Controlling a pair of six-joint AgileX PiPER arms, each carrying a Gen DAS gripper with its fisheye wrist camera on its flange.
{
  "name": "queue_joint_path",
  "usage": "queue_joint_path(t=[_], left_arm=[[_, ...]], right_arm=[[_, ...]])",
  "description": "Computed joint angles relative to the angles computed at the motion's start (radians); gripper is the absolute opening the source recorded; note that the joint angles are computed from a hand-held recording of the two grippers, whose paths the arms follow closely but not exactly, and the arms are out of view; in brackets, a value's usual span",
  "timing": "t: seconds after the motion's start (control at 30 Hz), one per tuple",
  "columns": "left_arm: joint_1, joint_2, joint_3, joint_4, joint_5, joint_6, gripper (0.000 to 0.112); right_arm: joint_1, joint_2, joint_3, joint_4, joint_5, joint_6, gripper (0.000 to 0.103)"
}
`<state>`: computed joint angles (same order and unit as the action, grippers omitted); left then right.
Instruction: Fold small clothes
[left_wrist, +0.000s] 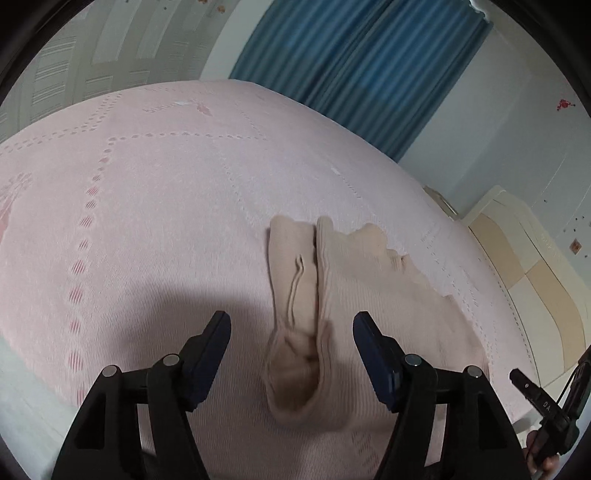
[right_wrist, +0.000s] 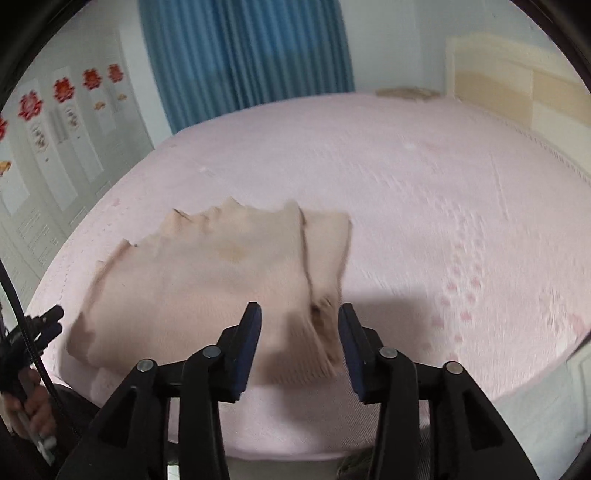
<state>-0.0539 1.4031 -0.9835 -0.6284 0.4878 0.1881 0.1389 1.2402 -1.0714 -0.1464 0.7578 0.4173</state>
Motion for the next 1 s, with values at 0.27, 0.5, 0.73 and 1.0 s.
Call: queue_joint_path(t=[0.27,0.5,0.73,1.0], left_arm=[[0.001,0.132,-0.159,-0.02,0.022,0.059,0.067],[0.089,0.149,-0.13,-0.184,0.021,0.229,0.067],[0.143,0.183,-0.154,-0.254,0.028,0.244,0.067],[0.083,0.245,-0.236,-0.155,0.047,0.166,0.067]], right_arm=[[0.152,0.266,-0.231,-0.042,0.007,0.065,0.051],[0.22,0.533,-0.454,-0.094,0.086,0.065,0.051],[0.226,0.776,-0.738,-0.137,0.234,0.045,0.051],[0.174,0.989,-1.056,-0.068,0.378,0.016,0.052]])
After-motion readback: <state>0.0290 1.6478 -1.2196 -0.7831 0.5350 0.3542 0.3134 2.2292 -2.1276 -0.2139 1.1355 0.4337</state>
